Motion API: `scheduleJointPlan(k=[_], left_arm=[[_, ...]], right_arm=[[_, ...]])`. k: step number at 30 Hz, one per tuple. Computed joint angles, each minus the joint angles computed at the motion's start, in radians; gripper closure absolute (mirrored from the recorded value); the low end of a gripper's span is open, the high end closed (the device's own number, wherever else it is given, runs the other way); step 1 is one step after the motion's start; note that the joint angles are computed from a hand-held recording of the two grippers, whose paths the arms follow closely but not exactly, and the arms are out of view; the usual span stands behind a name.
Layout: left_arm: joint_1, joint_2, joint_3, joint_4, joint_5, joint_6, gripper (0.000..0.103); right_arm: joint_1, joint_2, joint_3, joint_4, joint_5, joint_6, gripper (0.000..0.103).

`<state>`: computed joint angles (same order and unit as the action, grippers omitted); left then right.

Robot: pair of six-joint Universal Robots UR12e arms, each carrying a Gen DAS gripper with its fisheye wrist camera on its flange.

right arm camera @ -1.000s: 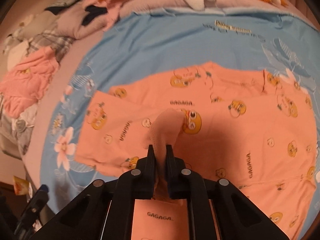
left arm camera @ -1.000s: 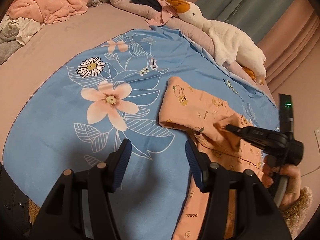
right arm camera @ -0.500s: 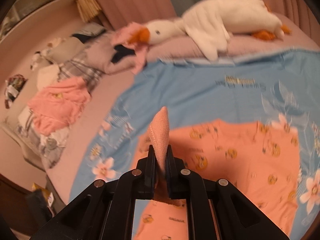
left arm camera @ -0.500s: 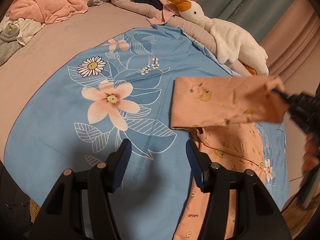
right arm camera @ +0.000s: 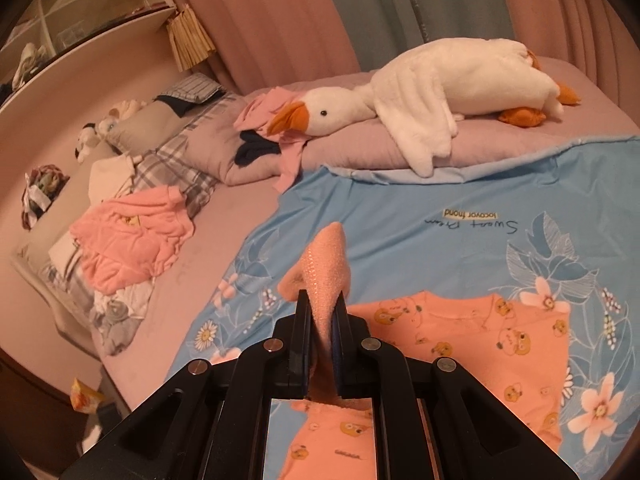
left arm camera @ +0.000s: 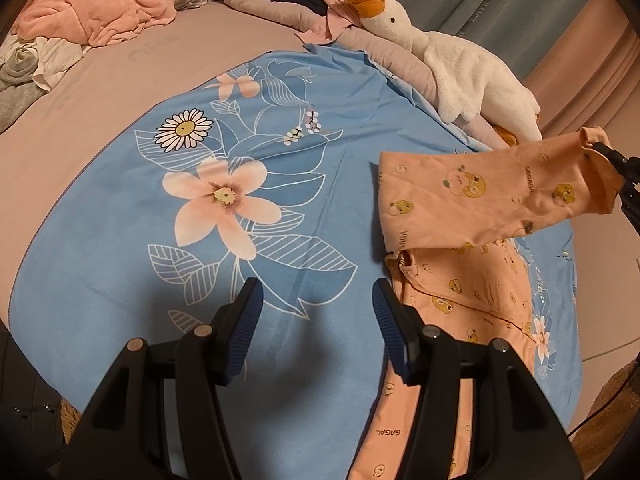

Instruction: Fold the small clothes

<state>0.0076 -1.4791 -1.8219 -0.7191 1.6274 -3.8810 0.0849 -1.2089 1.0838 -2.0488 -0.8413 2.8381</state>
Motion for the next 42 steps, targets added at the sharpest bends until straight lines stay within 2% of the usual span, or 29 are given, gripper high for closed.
scheduleJointPlan(k=[7, 14, 20, 24, 35, 42], left_arm=[[-0.002, -0.019, 0.018, -0.007, -0.016, 0.012, 0.046], [0.011, -0.050, 0.045, 0.014, -0.082, 0.030, 0.048], [0.010, -0.096, 0.101, 0.029, -0.112, 0.074, 0.048], [0.010, -0.130, 0.140, 0.033, -0.139, 0.118, 0.054], [0.007, -0.220, 0.231, -0.047, -0.197, 0.179, 0.066], [-0.009, -0.254, 0.265, -0.119, -0.176, 0.213, 0.070]], right_arm=[[-0.018, 0.001, -0.006, -0.021, 0.000, 0.022, 0.093], [-0.041, 0.003, -0.002, -0.038, -0.011, 0.043, 0.093], [-0.055, 0.014, -0.004, -0.010, -0.030, 0.036, 0.093], [-0.061, 0.018, 0.002, -0.003, -0.046, 0.037, 0.093], [-0.071, 0.041, 0.001, 0.036, -0.080, 0.036, 0.093], [-0.080, 0.060, -0.009, 0.072, -0.097, 0.034, 0.093]])
